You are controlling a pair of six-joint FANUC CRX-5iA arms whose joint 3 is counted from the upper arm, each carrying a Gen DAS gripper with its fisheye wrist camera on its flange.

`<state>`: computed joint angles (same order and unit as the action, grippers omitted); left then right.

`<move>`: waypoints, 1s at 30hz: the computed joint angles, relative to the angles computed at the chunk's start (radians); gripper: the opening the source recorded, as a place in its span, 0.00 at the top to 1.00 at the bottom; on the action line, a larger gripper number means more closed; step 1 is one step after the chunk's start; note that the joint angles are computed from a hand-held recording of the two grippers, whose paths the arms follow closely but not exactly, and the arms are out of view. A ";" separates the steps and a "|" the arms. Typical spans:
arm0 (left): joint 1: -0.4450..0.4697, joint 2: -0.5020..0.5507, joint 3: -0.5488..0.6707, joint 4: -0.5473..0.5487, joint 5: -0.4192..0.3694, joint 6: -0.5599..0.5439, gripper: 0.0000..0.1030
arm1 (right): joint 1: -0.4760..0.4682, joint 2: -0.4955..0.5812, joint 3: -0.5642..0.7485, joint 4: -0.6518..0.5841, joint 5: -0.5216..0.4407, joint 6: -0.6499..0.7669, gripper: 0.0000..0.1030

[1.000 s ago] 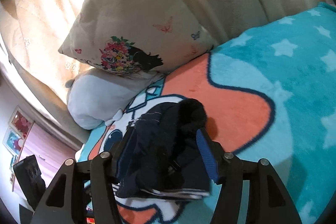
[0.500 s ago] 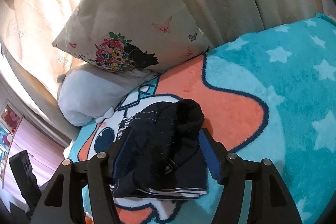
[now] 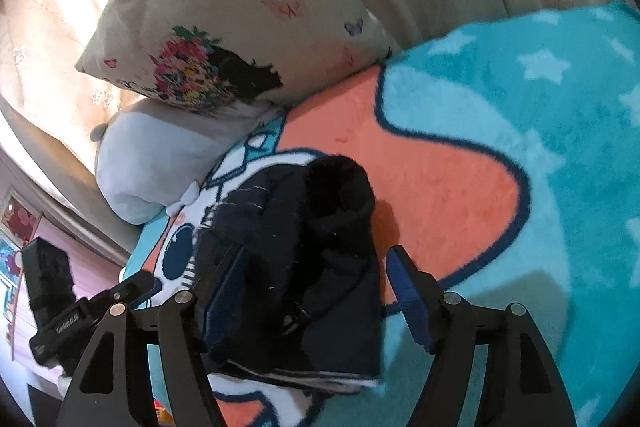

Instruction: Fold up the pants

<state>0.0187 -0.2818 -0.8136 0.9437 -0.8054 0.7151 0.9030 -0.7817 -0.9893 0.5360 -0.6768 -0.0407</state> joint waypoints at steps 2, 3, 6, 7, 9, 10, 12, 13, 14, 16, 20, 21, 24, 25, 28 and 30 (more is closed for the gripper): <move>-0.023 0.050 0.016 0.019 -0.011 -0.011 0.31 | -0.030 0.017 0.005 -0.045 0.041 0.043 0.26; -0.037 0.073 0.025 0.023 -0.010 -0.008 0.31 | -0.042 0.025 0.009 -0.066 0.058 0.065 0.26; -0.074 0.117 0.034 0.064 0.008 -0.031 0.26 | -0.074 0.047 0.019 -0.116 0.106 0.119 0.26; -0.087 0.121 0.035 0.078 0.020 -0.042 0.25 | -0.084 0.055 0.024 -0.137 0.121 0.139 0.26; -0.100 0.140 0.045 0.096 0.019 -0.056 0.21 | -0.102 0.072 0.034 -0.177 0.145 0.180 0.25; -0.106 0.150 0.048 0.111 0.017 -0.069 0.20 | -0.111 0.082 0.039 -0.195 0.159 0.203 0.24; -0.119 0.165 0.049 0.148 0.012 -0.100 0.13 | -0.121 0.093 0.045 -0.212 0.180 0.228 0.24; -0.123 0.171 0.052 0.154 0.007 -0.103 0.13 | -0.127 0.098 0.047 -0.227 0.193 0.243 0.24; -0.127 0.171 0.054 0.151 0.008 -0.098 0.13 | -0.132 0.101 0.046 -0.231 0.205 0.246 0.24; -0.135 0.172 0.056 0.152 0.005 -0.093 0.14 | -0.135 0.102 0.035 -0.214 0.225 0.234 0.24; -0.143 0.187 0.046 0.195 -0.037 -0.106 0.68 | -0.128 0.100 0.022 -0.181 0.231 0.211 0.47; -0.145 0.177 0.038 0.202 -0.027 -0.109 0.70 | -0.128 0.095 0.017 -0.175 0.236 0.204 0.50; -0.142 0.137 0.013 0.211 -0.013 -0.096 0.73 | -0.119 0.065 -0.003 -0.134 0.251 0.175 0.59; -0.137 0.124 0.007 0.212 -0.016 -0.094 0.73 | -0.110 0.056 -0.008 -0.110 0.249 0.161 0.61; -0.122 0.085 -0.005 0.201 -0.020 -0.084 0.73 | -0.087 0.041 -0.017 -0.042 0.245 0.108 0.62; -0.110 0.058 -0.013 0.195 -0.020 -0.080 0.73 | -0.074 0.035 -0.018 -0.007 0.246 0.081 0.62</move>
